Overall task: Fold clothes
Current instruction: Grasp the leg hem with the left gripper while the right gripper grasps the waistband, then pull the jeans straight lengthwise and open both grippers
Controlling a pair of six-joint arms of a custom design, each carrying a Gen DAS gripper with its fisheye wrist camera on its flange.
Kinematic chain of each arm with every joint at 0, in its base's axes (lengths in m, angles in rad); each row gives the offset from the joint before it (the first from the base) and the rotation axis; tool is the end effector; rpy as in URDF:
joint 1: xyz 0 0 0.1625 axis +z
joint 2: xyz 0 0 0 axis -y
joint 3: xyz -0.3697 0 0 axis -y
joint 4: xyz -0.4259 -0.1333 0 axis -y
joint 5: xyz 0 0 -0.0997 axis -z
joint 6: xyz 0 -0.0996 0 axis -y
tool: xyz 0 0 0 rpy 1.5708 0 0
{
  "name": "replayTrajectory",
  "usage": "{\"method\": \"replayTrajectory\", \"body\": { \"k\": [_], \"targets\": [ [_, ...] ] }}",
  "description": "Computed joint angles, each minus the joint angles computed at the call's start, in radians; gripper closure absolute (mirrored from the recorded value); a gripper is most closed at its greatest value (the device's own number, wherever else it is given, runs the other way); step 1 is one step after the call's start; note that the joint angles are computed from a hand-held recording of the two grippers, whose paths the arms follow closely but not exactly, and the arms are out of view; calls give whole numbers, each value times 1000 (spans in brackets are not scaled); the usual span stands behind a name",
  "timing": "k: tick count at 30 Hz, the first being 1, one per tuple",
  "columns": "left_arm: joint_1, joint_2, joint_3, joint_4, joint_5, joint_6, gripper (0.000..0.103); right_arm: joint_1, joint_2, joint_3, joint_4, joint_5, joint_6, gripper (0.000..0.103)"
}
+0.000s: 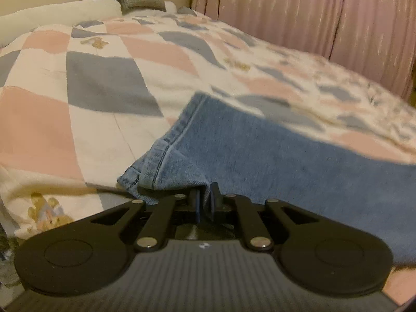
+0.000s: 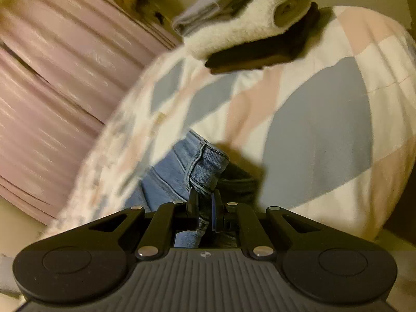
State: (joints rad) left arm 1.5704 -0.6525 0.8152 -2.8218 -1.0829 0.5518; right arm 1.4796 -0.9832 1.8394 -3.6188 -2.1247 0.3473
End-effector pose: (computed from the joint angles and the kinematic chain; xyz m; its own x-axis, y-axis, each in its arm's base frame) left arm 0.1797 -0.8383 0.3655 -0.7523 -0.1101 -0.6496 0.4633 0.6126 -0.6403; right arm 0.0260 -0.6045 0.2098 -0.7431 0.6558 -0.1332 0.3048 0.1544 -0.9398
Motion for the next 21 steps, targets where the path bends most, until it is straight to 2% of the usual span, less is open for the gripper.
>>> {"method": "replayTrajectory", "body": {
  "k": [1, 3, 5, 6, 7, 8, 10, 11, 12, 14, 15, 17, 19, 20, 21],
  "targets": [
    [-2, -1, 10, -16, 10, 19, 93, -9, 4, -11, 51, -15, 15, 96],
    [-11, -13, 26, -23, 35, 31, 92, -12, 12, -16, 52, -19, 6, 96],
    [-22, -26, 38, -34, 68, 56, 86, 5, 9, -23, 67, -49, -23, 82],
    [-28, -33, 43, -42, 88, 74, 80, 25, 14, -38, 80, -109, -61, 62],
    [-34, -37, 46, -60, 117, 96, 73, 48, 24, -58, 94, -183, -103, 57],
    [-42, -35, 49, -99, 150, 119, 72, 74, 44, -84, 79, -263, -179, 56],
    [-57, -28, 49, -180, 214, 174, 74, 116, 108, -148, -15, -405, -349, 53],
    [-65, -22, 44, -220, 243, 199, 75, 134, 138, -172, -96, -425, -441, 53],
    [-71, -17, 38, -252, 261, 195, 75, 147, 160, -187, -175, -419, -529, 53],
    [-87, 7, 13, -322, 308, 186, 75, 156, 172, -174, -235, -322, -605, 53],
    [-93, -3, 38, -343, 290, 186, 79, 156, 176, -170, -220, -276, -622, 53],
    [-102, -27, 92, -372, 237, 186, 79, 154, 186, -166, -176, -186, -656, 54],
    [-103, -61, 160, -311, 156, 213, 72, 148, 208, -179, -117, -146, -684, 54],
    [-105, -53, 168, -286, 144, 259, 72, 144, 220, -187, -87, -129, -698, 54],
    [-106, -38, 158, -259, 156, 282, 72, 140, 240, -207, -65, -143, -715, 54]
  ]
}}
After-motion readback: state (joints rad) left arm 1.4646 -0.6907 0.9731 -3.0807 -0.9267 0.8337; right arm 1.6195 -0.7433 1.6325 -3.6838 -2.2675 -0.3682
